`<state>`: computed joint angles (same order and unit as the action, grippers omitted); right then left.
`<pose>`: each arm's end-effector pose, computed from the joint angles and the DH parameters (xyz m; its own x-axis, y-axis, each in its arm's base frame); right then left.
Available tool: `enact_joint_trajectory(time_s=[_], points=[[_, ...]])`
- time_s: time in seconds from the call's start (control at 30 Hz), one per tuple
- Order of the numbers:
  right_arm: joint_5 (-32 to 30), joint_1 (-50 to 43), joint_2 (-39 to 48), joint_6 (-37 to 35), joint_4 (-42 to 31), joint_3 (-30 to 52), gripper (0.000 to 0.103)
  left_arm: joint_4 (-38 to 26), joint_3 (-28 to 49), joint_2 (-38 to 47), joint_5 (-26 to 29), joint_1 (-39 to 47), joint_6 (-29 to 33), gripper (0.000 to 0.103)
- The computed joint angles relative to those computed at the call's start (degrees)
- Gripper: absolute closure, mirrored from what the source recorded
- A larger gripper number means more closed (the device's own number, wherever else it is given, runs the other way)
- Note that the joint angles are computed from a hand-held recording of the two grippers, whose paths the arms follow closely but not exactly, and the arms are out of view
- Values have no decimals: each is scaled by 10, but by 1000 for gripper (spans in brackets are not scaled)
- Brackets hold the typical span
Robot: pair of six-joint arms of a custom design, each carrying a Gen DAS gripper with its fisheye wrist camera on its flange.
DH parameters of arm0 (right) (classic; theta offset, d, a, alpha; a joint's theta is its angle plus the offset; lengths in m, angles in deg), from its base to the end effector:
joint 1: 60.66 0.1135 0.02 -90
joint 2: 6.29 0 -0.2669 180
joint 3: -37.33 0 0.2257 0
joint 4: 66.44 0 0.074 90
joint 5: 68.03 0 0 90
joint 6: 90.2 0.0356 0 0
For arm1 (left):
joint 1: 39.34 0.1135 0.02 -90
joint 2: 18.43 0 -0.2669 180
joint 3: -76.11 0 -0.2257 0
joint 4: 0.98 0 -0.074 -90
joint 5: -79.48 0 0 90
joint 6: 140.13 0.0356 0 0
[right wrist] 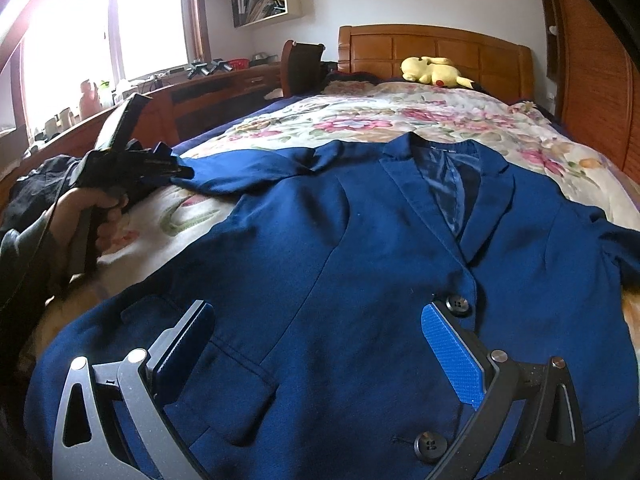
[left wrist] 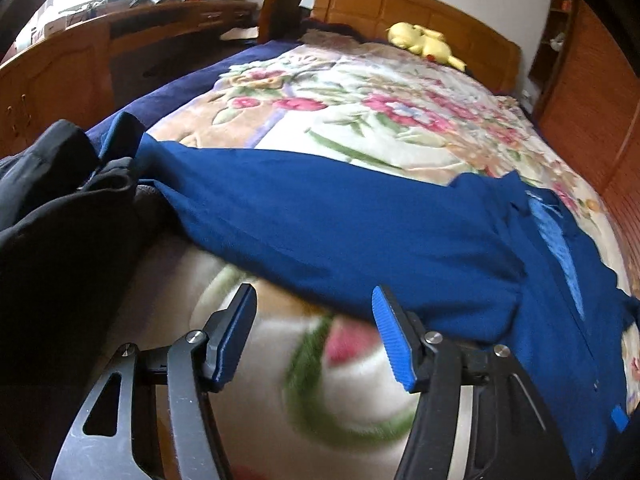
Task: Fold large clothes
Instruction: 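Move the left gripper to the navy jacket sleeve and grasp its cuff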
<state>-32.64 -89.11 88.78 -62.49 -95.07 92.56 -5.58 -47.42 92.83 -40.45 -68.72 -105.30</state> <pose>0.2351 -0.0943 0.1467 -0.3917 -0.3709 -0.8420 -0.7181 0.6954 0.0277 0.2704 -0.1318 0.0876 -0.5956 -0.4810 -0.6433 -0.4992 0.8491 -0.1727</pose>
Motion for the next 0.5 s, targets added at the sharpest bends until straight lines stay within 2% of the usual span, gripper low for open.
enact_joint_trajectory(time_s=[0.13, 0.23, 0.3, 0.37, 0.5], points=[[-1, 0, 0, -3, 0, -1, 0, 23, 10, 24, 28, 30, -1, 43], [-2, -1, 1, -4, -2, 0, 0, 51, 10, 36, 62, 47, 11, 60], [0, 2, 3, -2, 2, 0, 0, 17, 39, 49, 51, 46, 23, 78], [1, 2, 3, -1, 4, -1, 0, 17, 43, 50, 50, 45, 38, 93], [-2, 0, 4, -2, 6, -2, 0, -21, 72, 44, 33, 38, 52, 101]])
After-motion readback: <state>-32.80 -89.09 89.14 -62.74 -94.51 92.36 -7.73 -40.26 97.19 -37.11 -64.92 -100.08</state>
